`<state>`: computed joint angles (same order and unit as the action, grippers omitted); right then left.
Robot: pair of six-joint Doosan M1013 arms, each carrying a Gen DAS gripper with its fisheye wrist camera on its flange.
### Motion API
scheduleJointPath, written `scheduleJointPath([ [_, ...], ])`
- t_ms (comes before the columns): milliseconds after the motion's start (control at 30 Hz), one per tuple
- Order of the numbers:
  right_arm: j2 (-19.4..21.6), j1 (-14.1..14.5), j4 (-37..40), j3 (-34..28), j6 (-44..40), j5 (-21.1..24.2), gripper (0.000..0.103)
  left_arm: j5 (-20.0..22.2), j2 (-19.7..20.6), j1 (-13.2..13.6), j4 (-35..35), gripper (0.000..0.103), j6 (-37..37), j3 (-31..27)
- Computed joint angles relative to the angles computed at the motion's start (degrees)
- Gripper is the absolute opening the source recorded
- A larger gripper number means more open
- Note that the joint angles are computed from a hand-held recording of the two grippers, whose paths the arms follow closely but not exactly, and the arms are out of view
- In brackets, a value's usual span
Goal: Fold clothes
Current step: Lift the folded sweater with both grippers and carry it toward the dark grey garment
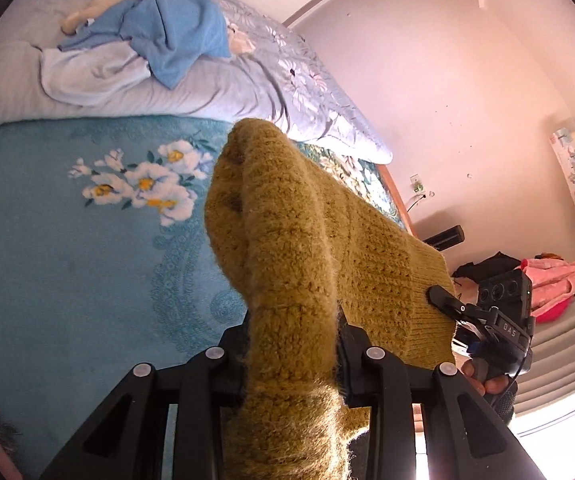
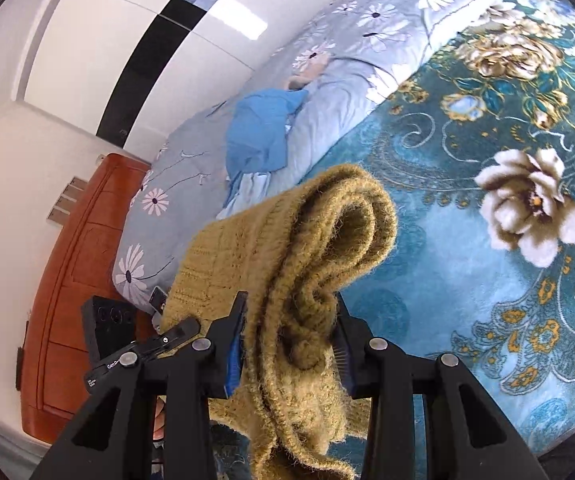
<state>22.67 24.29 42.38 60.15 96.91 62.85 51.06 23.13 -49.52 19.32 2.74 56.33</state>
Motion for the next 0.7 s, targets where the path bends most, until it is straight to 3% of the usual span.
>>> scheduleJointPath([
  [167, 2.0, 3.7, 1.8, -5.5, -3.0, 1.8, 0.039, 4.7, -6.0, -3.1, 9.9, 0.033, -5.9, 4.9],
  [367, 6.3, 9.0, 2.9, -14.7, -4.6, 6.0, 0.039, 9.4, -13.9, -8.3, 23.8, 0.033, -20.3, 13.1],
  [533, 10.6, 13.3, 4.5, -23.5, -4.2, 9.7, 0.039, 18.3, -19.6, -14.2, 32.7, 0.033, -28.8, 17.8],
  [700, 16.2, 17.2, 6.1, -33.1, -2.1, 14.9, 0.039, 30.1, -23.5, -21.3, 38.1, 0.033, -36.4, 21.0],
])
